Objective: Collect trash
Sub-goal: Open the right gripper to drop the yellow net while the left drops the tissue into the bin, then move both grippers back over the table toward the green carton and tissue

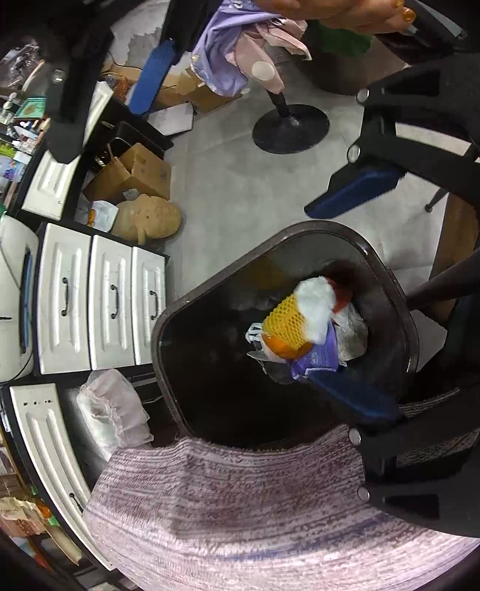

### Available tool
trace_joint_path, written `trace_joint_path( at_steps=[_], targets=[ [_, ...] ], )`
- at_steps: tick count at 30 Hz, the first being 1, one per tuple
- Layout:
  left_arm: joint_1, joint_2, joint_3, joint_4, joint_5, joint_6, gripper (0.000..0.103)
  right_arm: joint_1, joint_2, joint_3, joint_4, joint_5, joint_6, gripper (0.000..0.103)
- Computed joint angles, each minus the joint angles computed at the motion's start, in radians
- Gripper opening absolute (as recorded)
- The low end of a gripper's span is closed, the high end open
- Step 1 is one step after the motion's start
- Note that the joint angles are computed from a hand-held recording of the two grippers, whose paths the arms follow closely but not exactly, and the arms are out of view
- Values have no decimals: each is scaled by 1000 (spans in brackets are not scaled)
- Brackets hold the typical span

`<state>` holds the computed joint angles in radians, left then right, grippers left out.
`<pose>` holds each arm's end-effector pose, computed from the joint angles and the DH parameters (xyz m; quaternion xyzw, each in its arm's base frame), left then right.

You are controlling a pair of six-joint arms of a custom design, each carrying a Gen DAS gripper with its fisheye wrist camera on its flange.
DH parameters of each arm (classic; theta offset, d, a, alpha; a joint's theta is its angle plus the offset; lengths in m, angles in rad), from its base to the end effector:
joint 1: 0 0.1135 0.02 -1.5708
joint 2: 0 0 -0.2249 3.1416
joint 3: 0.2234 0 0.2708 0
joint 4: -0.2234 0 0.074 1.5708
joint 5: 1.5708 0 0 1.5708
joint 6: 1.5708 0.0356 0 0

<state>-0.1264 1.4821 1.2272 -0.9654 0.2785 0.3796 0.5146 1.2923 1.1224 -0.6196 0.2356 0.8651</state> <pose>0.3042 -0.0485 0.2273 0.2675 0.9380 -0.1138 0.1885 0.2697 0.1429 0.2671 0.2042 0.8964 0.1568 0.3608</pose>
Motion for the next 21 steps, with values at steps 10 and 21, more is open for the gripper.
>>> trace_joint_path(
  at_steps=[10,21],
  targets=[
    [20,-137,-36,-1,49,9,90,-22,-51,-40,17,4,12,89],
    [243,-260,42,-129,243,157,96,20,-14,-29,128,-66,-74,90]
  ],
)
